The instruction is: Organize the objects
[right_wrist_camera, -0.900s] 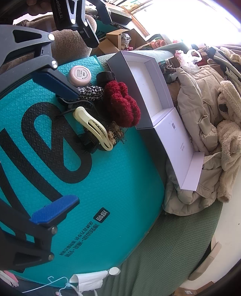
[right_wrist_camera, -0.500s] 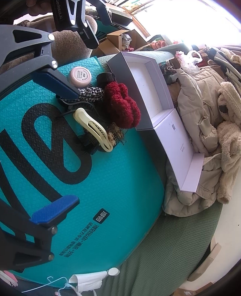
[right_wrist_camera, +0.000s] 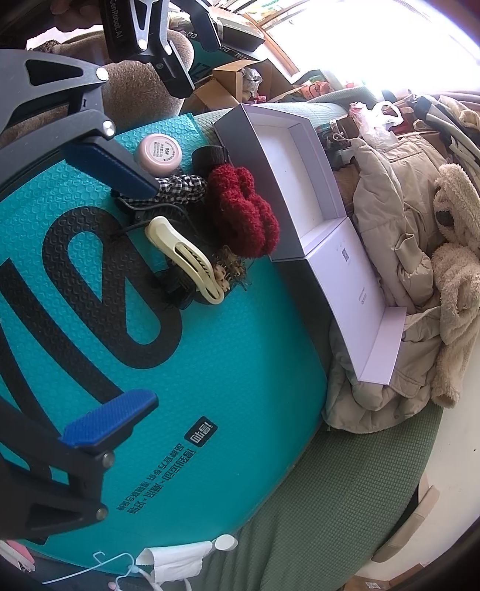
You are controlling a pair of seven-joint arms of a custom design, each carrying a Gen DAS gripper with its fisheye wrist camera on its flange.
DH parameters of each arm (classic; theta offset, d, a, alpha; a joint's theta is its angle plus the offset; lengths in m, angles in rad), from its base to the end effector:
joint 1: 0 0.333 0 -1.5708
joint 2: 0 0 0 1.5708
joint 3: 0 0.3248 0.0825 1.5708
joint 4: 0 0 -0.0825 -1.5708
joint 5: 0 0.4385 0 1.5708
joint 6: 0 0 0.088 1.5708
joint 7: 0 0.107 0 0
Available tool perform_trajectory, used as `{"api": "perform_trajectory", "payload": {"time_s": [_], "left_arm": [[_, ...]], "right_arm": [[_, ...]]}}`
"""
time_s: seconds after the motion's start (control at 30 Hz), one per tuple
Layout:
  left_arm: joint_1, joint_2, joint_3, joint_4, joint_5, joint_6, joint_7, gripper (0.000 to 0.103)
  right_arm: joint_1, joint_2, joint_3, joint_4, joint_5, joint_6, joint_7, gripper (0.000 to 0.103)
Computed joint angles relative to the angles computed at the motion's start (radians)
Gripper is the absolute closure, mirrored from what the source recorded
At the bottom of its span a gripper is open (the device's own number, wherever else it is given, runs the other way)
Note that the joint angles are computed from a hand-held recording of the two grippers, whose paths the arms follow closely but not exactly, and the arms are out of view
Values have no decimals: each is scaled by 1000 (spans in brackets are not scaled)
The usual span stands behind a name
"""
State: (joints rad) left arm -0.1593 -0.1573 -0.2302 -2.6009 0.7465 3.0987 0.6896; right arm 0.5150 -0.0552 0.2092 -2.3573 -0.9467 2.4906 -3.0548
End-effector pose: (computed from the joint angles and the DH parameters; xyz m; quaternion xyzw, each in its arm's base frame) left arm 0.4358 -0.2387 0.3343 -0.5783 0.7476 -0.2661 0.1894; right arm 0.4100 0.3681 0.3395 -0.5958 0.7347 -0.2565 0.1985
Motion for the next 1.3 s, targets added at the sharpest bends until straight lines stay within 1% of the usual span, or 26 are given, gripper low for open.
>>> {"api": "perform_trajectory", "payload": {"time_s": [0.2, 0.3, 0.43, 0.6, 0.67, 0.83, 0.93, 1.2, 1.3], "left_arm": [[-13, 5, 6, 0, -22, -9, 21, 1], [2, 5, -5, 1, 2, -3, -1, 1], [-16, 6, 9, 3, -27, -6, 25, 1], [-16, 4, 8, 6, -35, -10, 29, 1], [-34, 5, 24, 6, -69, -8, 62, 1], [-41, 10, 29, 6, -97, -7, 88, 1], [-63, 19, 47, 6, -147, -5, 136, 1], [-87, 46, 64, 12, -237, 17, 222, 1], [-129, 61, 94, 12, -327, 23, 308, 1]], "right_arm": [[-1, 0, -1, 2, 0, 2, 0, 1], [-1, 1, -1, 3, 4, 3, -6, 1], [-2, -3, -1, 2, 6, 1, -7, 1], [-1, -5, 0, 2, 9, -8, -11, 1], [-1, -5, 0, 3, 11, -8, -17, 1], [-1, -3, 0, 5, 10, -9, -17, 1], [0, 4, 0, 10, 10, -9, -19, 1], [-2, 24, -8, 17, 8, 23, -18, 1], [-4, 34, -12, 19, 1, 41, -14, 1]]}}
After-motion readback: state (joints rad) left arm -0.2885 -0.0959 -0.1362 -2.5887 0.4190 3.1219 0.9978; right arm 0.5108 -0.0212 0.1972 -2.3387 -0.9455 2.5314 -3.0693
